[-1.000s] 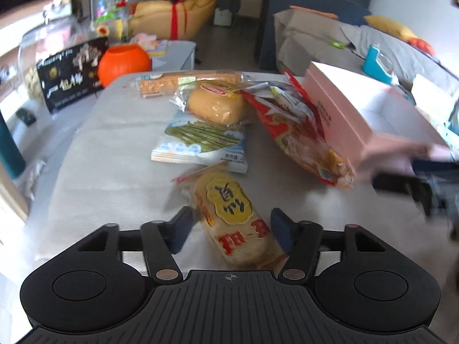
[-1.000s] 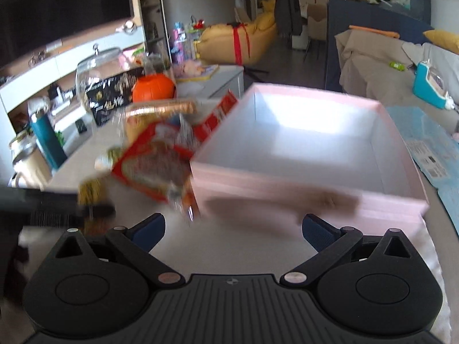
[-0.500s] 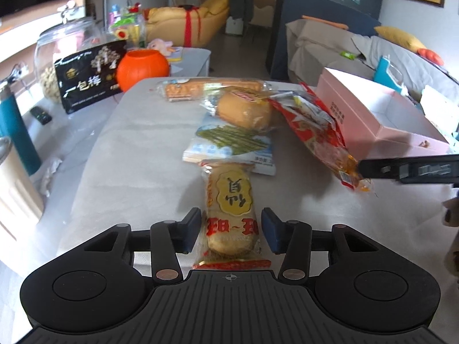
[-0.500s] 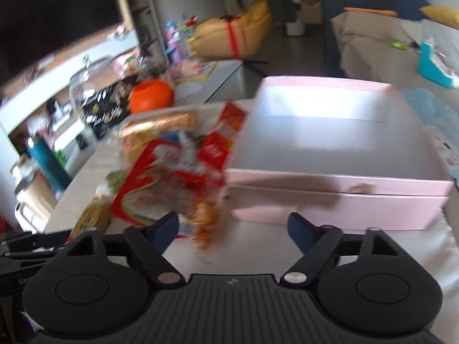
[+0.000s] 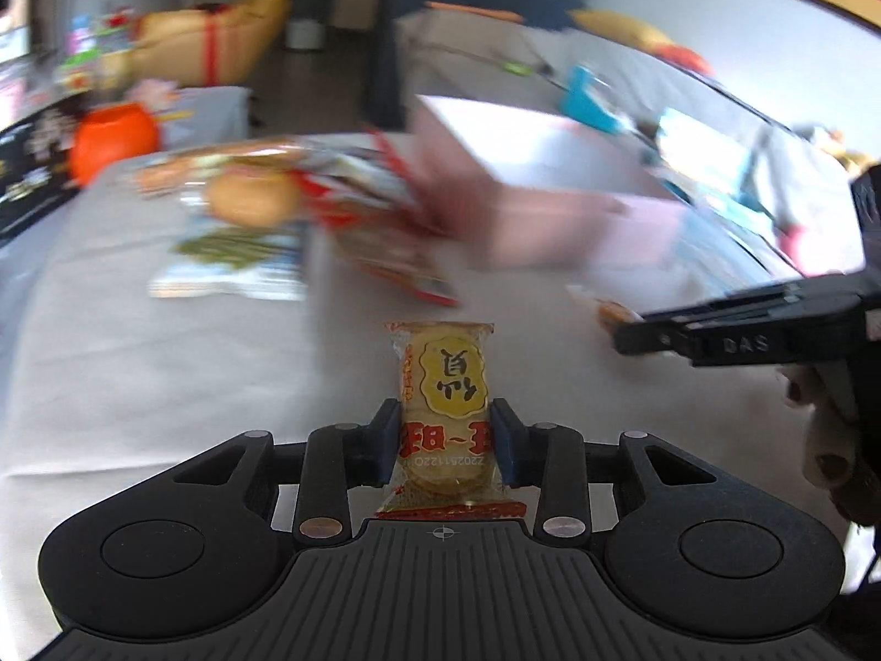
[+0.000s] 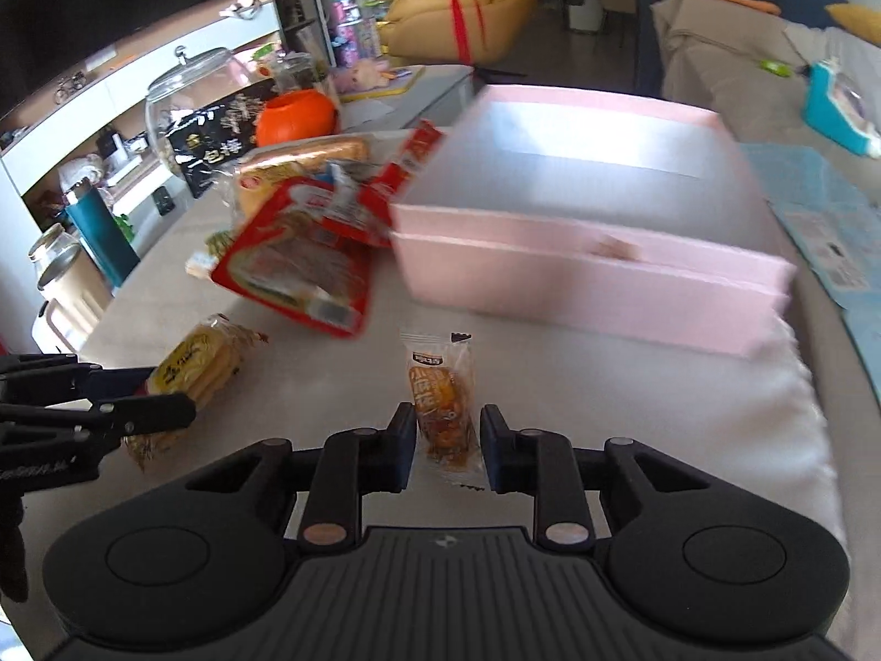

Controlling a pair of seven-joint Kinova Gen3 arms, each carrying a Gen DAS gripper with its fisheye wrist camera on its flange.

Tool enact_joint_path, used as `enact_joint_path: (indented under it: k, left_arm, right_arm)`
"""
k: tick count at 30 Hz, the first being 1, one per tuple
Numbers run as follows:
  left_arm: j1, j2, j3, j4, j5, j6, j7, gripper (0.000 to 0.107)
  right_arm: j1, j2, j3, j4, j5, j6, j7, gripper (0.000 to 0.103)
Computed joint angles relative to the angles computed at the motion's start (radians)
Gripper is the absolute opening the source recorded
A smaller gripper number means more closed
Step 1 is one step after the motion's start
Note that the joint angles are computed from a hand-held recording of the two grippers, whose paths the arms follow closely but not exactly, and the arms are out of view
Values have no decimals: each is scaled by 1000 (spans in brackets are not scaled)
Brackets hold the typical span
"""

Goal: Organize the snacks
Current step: 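Drop the bun pack into the pink box with the left gripper while the right drops its snack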

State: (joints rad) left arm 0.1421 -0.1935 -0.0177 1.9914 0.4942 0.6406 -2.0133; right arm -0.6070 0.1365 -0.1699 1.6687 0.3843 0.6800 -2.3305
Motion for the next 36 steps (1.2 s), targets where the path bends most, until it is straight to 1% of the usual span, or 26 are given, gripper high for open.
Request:
enact_joint_path:
  k: [3,5,7,8,9,11,12,14,15,16,17,18,19,20,21,22,23,25,27,28,30,32,33,34,35,36]
  left_arm:
    - [18,23,42,-15,-44,0,29,40]
    - [-5,35,90,-20,-74,-6,61,40]
    - [-84,43,163,-36,-45,0,31,40]
    - [-113,39,180,-46,-7,7,-6,40]
    - [-124,37,181,-57,29,7,-44,40]
    - [-91,35,133,-84,103,-11,-119,40]
    - [-46,43,88,-102,144,-35,-157,39]
    - [43,79,7,-153,225,-94,-215,40]
    - [67,110,-18,-194,266,-104,-226,41]
    - [73,154,-31,-241,306,-102,-231,43]
    - [65,200,-25,-287,337,-105,-223,47]
    - [39,247,-5,-332,351,-91,-201,47]
    - [6,293,14,-377,349,-73,-164,44]
    - [-8,337,24,-420,331,-51,-139,43]
    - [-5,362,15,-450,297,-45,-99,43]
    - [17,374,-11,-466,257,-56,-58,43]
    - [58,379,-54,-469,217,-82,-21,43]
    - [138,399,-147,-485,135,-95,46,43]
    - [197,445,-224,-530,58,-43,125,43]
    - [204,469,-239,-556,37,-3,149,43]
    - [211,508,-260,-579,33,37,152,43]
    - [234,517,-281,-563,39,18,124,42]
    - [230,512,-267,-548,33,-2,106,28]
    - [215,502,-237,-533,17,-13,98,20]
    - [206,493,-221,-519,11,-15,90,20]
    - [179,475,-187,-491,20,-26,68,20]
  right_arm:
    - [-7,-33,1,43,34,7,-41,25]
    - [-2,-50,-7,69,44,5,-57,25]
    - [9,-57,-18,72,36,8,-49,25]
    - [34,-64,-42,75,33,7,-47,25]
    - [77,-72,-84,78,44,-1,-59,25]
    - [110,-98,-113,82,112,-23,-121,25]
    - [103,-117,-100,89,153,-39,-154,25]
    - [55,-133,-32,68,234,-58,-204,25]
    - [47,-130,-14,49,275,-65,-226,25]
    - [36,-117,9,19,316,-70,-251,25]
    - [43,-98,14,-6,356,-84,-283,25]
    - [68,-75,4,-37,386,-93,-306,26]
    - [85,-48,-2,-72,399,-85,-317,42]
    - [85,-14,11,-117,396,-61,-322,70]
    - [74,6,29,-146,387,-41,-325,77]
    - [67,18,46,-160,364,-35,-311,78]
    - [78,22,44,-160,331,-45,-280,78]
    - [85,7,49,-113,297,-95,-249,78]
    - [61,-2,59,-70,305,-109,-249,78]
    - [64,-3,55,-53,290,-118,-228,78]
    - [61,-1,47,-32,254,-128,-195,78]
    - [52,0,45,-15,232,-136,-186,78]
    - [48,1,43,-10,223,-139,-179,78]
    - [41,3,44,-5,221,-140,-179,78]
    - [36,4,44,0,217,-141,-177,78]
    - [35,7,40,-5,200,-138,-160,78]
